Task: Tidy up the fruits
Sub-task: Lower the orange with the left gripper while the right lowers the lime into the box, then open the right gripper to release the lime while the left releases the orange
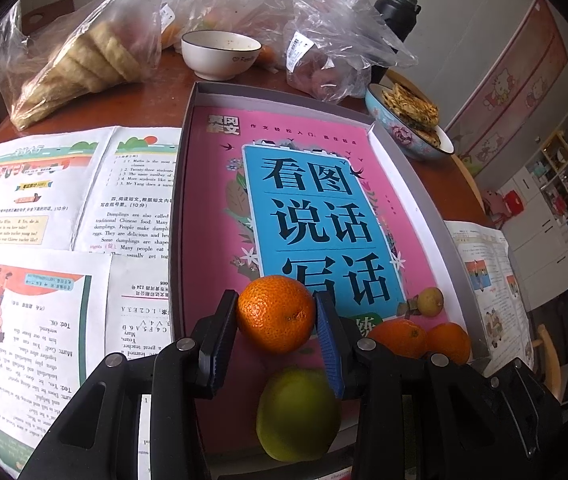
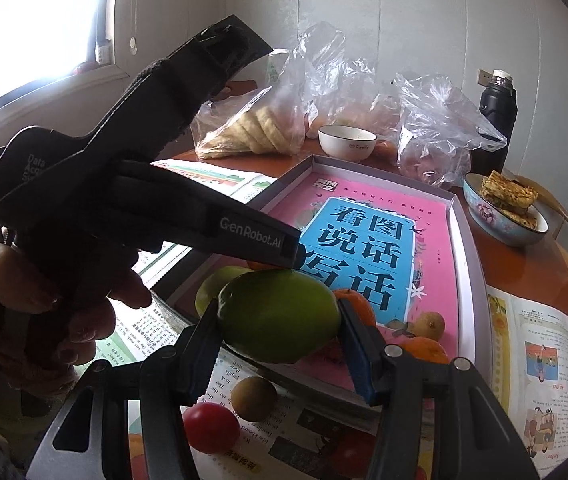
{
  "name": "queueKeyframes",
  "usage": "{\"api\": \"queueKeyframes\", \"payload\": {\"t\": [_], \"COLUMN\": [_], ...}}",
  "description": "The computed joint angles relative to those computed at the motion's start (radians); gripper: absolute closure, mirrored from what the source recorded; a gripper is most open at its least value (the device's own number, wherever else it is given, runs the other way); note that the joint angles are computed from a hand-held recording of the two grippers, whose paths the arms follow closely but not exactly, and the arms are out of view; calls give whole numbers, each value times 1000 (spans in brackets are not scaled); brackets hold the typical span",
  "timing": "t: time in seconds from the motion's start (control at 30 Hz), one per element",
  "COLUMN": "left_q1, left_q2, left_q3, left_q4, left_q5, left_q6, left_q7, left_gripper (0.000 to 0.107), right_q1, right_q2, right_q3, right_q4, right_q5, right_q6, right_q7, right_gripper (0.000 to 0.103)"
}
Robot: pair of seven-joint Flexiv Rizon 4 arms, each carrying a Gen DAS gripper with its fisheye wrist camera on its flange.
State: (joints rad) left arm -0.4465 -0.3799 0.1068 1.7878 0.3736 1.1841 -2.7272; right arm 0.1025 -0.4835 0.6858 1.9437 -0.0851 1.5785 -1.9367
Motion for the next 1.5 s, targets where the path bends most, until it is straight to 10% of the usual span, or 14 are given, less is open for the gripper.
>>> {"api": "queueKeyframes", "payload": {"t": [0.13,0.37,0.9,1.5], "left_q1": [1,1,3,-2], "left_q2": [-1,-8,-16,-22], "left_q3": [-5,-11,-13,-17], "left_q4": [-2,-10,-23,-44], "left_q5": [-2,-9,-19,-14], "left_q6": [-3,-14,-36,-74], "left_q7": [7,23,49,51], "left_gripper": [67,67,67,66], "right_q1": [135,130,-71,1], "right_q2": [39,49,5,54], "right_q3": [-166,-177,65,10], "right_q4": [44,69,3,-17], "right_q5": [-44,-114,11,213], "right_q6": [74,84,-61,-89], "right_q7": [59,101,27,-102], "right_gripper": [47,47,47,46]}}
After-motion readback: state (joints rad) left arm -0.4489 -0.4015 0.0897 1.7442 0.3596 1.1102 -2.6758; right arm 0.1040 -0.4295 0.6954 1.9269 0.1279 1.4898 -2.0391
